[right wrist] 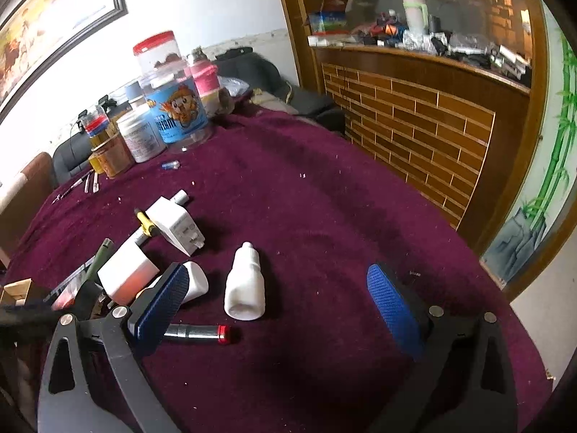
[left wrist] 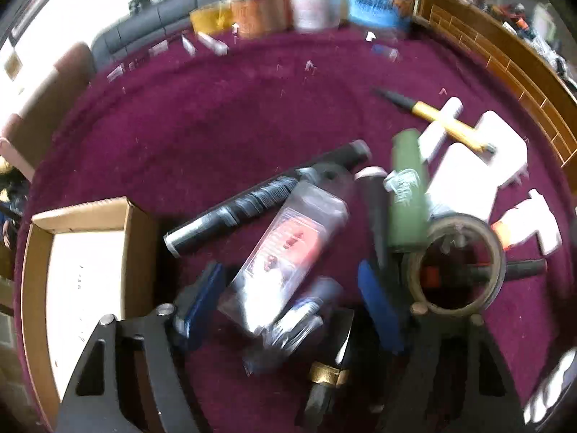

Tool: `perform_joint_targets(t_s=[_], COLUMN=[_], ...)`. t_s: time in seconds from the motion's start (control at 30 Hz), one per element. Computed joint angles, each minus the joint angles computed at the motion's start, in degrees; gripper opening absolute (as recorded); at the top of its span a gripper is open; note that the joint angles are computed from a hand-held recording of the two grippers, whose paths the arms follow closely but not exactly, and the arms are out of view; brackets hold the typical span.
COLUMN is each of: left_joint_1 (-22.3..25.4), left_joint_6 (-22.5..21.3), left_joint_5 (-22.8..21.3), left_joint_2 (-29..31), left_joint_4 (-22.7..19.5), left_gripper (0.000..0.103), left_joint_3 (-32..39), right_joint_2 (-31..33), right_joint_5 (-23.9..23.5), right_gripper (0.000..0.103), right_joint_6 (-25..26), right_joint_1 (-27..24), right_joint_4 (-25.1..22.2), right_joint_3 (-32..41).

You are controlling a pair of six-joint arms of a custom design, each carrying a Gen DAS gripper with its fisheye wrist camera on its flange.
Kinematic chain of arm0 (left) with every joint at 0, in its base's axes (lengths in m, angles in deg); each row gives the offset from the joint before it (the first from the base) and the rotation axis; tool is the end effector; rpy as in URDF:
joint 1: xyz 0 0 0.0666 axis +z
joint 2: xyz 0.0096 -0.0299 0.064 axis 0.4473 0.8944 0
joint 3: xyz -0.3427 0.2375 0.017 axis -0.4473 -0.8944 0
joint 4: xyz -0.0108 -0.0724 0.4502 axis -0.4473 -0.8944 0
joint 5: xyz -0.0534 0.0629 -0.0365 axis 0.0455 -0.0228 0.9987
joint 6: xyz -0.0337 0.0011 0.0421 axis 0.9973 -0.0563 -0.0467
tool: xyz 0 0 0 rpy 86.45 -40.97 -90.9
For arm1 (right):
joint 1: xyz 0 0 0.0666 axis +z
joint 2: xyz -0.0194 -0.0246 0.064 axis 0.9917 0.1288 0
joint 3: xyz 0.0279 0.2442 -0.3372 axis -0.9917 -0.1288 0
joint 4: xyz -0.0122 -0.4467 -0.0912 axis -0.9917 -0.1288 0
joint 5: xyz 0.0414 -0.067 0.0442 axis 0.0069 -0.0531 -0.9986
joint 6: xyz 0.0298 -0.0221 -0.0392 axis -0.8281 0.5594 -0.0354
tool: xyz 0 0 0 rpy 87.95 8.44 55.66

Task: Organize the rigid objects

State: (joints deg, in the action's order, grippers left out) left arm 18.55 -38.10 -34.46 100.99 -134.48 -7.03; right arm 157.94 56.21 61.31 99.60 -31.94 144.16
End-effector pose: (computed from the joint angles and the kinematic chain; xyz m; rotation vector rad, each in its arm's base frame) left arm 0.5787 -0.0751 0.2725 -0.0969 2.6828 0.1686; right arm 0.5788 0.1714 0.2647 0.1801 2.3081 0.1968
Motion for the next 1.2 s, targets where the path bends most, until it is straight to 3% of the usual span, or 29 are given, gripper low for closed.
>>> perform_joint_targets(t_s=[0.03, 0.1, 0.13, 0.2, 0.33, 0.5, 0.67, 0.8, 0.9, 1.03, 1.1, 1.13, 1.2], left_joint_1=[-0.69, -1.36, -1.29, -1.44, -1.25, 0.50, 2.44, 1.66, 0.91, -0.53, -0.95, -0.82, 0.08], left_joint_6=[-1.32, -2.82, -2.95, -3.28, -3.48, -2.74, 0.36, 1.10, 1.66, 0.71, -0.16, -0.16, -0.22], left_joint_5=[0.39, 4.54, 7.99, 12.51, 11.69, 10.74, 15.97, 15.10, 15.55, 14.45, 11.86, 11.26, 12.20], left_joint_2=[-0.44, -1.65, -2.41, -4.58, -10.34, -12.24, -12.52, -11.06, -8.52, -3.66, -3.47, -3.78, -4.87], left_joint_4=[0.01, -1.41, -2.12, -2.62, 1.24, 1.64, 2.58, 2.59, 3.01, 0.91, 1.53, 1.15, 0.36], left_gripper=[0.053, 0.047, 0.036, 0.038, 0.038, 0.038, 0.038, 0.040, 0.053, 0.057, 0.049, 0.037, 0.034], left_joint_3=[-0.49, -1.28, -1.81, -3.25, -7.79, -9.98, -11.70, -9.81, -7.46, -3.46, -3.04, -3.10, -4.03], right_joint_2=[0.34, 0.71, 0.76, 0.75, 0.72, 0.85, 1.18, 1.28, 1.30, 1.62, 1.73, 1.75, 1.77], right_joint_5=[-0.42, -1.46, -1.79, -2.17, -2.48, -3.04, -3.95, -4.24, -4.30, -4.94, -5.34, -5.52, -6.07], right_gripper=[0.100, 0.100, 0.100, 0.100, 0.100, 0.100, 0.100, 0.100, 0.100, 0.100, 0.100, 0.100, 0.100], right_joint_6=[-0.40, -1.03, -1.19, -1.36, -1.39, -1.49, -1.50, -1.51, -1.53, -1.93, -2.23, -2.45, -2.81], right_joint_1=[-0.14, -0.45, -0.55, -0.68, -0.74, -0.87, -0.96, -1.02, -1.02, -1.23, -1.39, -1.45, -1.62], right_joint_4=[-0.98, -1.93, -2.08, -2.08, -2.26, -2.40, -2.85, -2.93, -2.96, -3.46, -3.60, -3.61, -3.63], right_joint_3=[0.48, 0.89, 0.95, 0.86, 0.88, 1.01, 1.33, 1.39, 1.41, 1.74, 1.83, 1.81, 1.75])
